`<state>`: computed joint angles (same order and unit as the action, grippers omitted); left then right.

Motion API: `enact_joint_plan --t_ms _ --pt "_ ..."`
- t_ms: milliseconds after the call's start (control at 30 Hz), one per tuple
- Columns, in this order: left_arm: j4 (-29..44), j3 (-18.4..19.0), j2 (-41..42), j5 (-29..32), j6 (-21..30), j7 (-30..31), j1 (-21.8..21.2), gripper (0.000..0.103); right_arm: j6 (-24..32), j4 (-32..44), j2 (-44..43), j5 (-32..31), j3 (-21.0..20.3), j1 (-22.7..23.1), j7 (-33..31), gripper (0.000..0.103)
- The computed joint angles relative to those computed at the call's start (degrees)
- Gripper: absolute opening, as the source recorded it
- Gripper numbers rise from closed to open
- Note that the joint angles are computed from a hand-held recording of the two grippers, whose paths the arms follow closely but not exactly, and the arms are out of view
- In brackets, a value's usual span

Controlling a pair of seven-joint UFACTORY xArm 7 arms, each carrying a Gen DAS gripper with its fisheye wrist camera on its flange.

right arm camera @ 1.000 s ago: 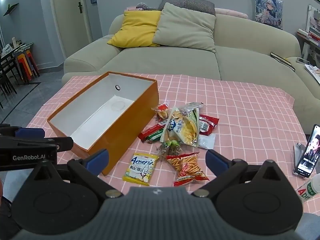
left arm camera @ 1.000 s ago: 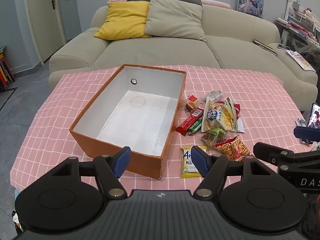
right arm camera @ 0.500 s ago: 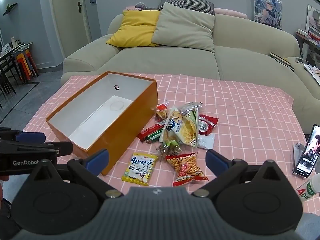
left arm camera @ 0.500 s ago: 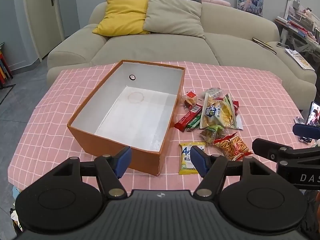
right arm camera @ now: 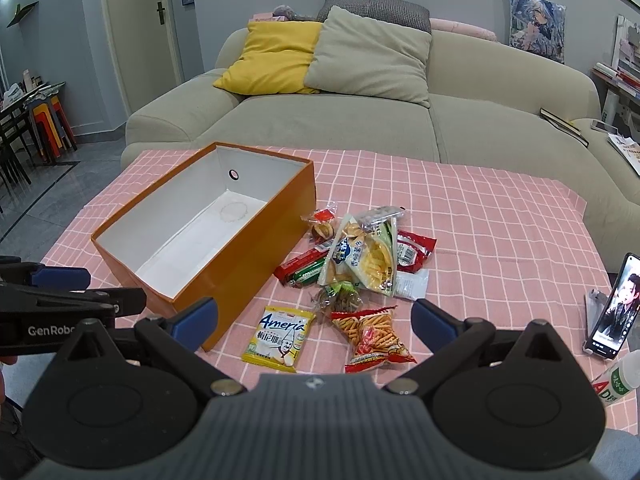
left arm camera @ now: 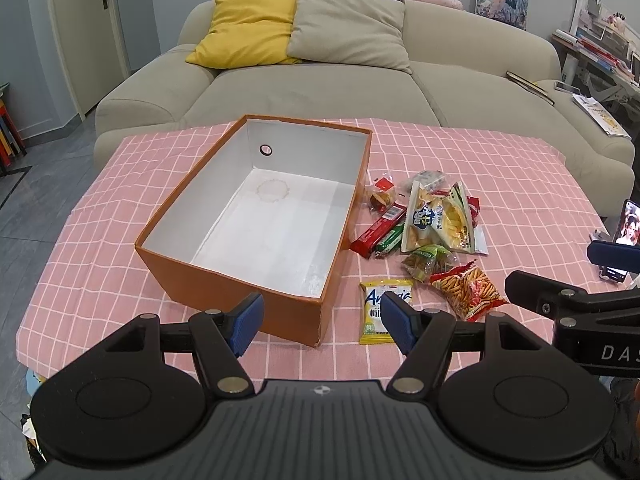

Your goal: Organize snacks

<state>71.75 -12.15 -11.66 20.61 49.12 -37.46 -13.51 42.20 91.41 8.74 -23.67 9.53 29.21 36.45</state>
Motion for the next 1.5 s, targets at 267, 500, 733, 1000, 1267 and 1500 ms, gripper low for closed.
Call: enact_joint_plan --t_ms 267,500,733,1000,1267,1500 --pt "-0.2 0.1 -0.1 0.2 0.3 -0.2 0.0 0.079 0.1 0.3 0.3 -0.5 -0.1 0.2 0.0 0.099" --pt "0.2 0.1 0.1 0.2 0.9 -0.1 0.0 0.079 0.2 0.2 0.2 -0.6 -0.1 0.4 -0.2 0.099" --pt "0.2 0.1 0.1 0.2 0.9 -0.1 0.0 0.079 0.6 0.7 0.4 -0.7 0.0 0.5 -0.3 0.099" --pt "0.2 0.1 0.1 0.3 0.9 -0.2 0.0 0.079 0.5 0.8 0.6 -1.0 -0.1 0.7 -0.6 0.099" --pt "0.5 0.0 0.2 0.4 1.3 -0.3 -0.1 0.079 0.5 0.9 0.7 -1.1 -0.1 0.9 -0.5 0.099" --pt "0.5 0.0 0.3 0.3 1.4 -0.3 -0.2 0.079 0.6 0.9 0.7 -1.3 -0.1 0.9 -0.6 0.099"
